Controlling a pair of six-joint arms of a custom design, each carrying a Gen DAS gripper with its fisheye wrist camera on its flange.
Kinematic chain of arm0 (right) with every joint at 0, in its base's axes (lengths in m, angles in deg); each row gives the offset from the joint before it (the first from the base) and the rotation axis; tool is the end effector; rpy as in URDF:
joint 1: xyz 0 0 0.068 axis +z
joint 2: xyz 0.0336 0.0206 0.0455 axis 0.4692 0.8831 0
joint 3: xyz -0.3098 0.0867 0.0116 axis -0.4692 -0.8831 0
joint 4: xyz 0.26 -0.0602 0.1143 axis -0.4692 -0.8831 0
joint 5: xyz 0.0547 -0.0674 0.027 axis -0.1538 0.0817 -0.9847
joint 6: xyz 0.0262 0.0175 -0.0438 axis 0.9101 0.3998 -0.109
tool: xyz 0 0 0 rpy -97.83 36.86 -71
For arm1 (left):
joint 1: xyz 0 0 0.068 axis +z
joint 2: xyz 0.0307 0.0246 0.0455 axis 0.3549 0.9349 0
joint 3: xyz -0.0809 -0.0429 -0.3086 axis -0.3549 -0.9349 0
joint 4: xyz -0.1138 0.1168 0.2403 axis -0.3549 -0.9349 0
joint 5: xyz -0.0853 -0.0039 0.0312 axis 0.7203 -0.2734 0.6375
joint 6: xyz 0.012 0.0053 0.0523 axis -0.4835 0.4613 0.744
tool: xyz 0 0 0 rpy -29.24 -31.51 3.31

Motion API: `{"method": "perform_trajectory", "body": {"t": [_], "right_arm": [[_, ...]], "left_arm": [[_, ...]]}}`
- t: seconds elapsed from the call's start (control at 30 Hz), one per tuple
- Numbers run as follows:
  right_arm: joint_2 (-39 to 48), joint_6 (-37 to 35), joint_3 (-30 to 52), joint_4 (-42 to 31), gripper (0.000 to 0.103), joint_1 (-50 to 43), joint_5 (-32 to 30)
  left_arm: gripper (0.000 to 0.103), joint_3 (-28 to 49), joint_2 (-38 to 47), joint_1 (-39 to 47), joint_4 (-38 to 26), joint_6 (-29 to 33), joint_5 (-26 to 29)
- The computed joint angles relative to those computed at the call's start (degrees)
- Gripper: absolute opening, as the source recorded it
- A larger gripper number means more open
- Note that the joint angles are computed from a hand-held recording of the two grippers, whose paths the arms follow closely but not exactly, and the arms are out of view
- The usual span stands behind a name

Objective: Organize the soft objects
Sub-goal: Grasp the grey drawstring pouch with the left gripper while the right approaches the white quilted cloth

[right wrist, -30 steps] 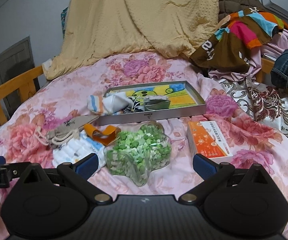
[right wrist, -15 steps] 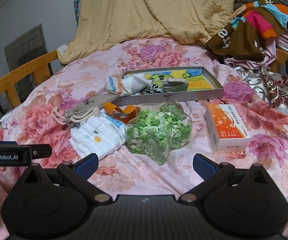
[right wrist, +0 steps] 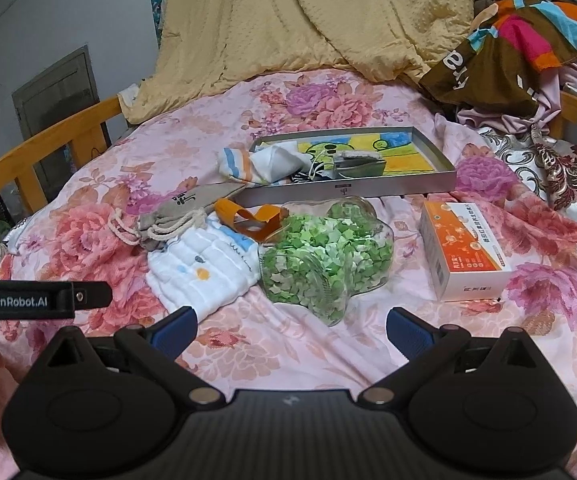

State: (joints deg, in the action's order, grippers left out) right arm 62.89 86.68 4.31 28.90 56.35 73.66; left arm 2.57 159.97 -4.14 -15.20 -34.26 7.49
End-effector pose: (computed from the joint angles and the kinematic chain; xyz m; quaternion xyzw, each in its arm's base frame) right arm 0.1835 0.0838 0.1697 0.0637 0.8896 0.0338 0.4511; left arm 0.2556 -0.1137 0.1846 0.0678 0.9129 -0.0726 0.3960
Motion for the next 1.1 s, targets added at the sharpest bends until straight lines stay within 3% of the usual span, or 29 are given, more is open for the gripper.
{"method": "perform_trajectory", "body": {"t": [0.4,0.77,1.1], "right_arm": [[5.1,-2.4,0.8,4.2,0.103,0.3,-3.5],[11.3,-10.5,4.6,4.9,0.103,-1.3,-8.0],[17.4,-23.1,8.8,7.6,0.103,-2.8,-9.7]], "left_arm": [[0.102,2.0,2.0,2.2,0.2,-3.7,0.6],[0.102,6.9,7.2,5.5,-1.8,-3.6,4.6],[0.102,11.9,11.7,6.3,-0.9,4.6,5.8]]}}
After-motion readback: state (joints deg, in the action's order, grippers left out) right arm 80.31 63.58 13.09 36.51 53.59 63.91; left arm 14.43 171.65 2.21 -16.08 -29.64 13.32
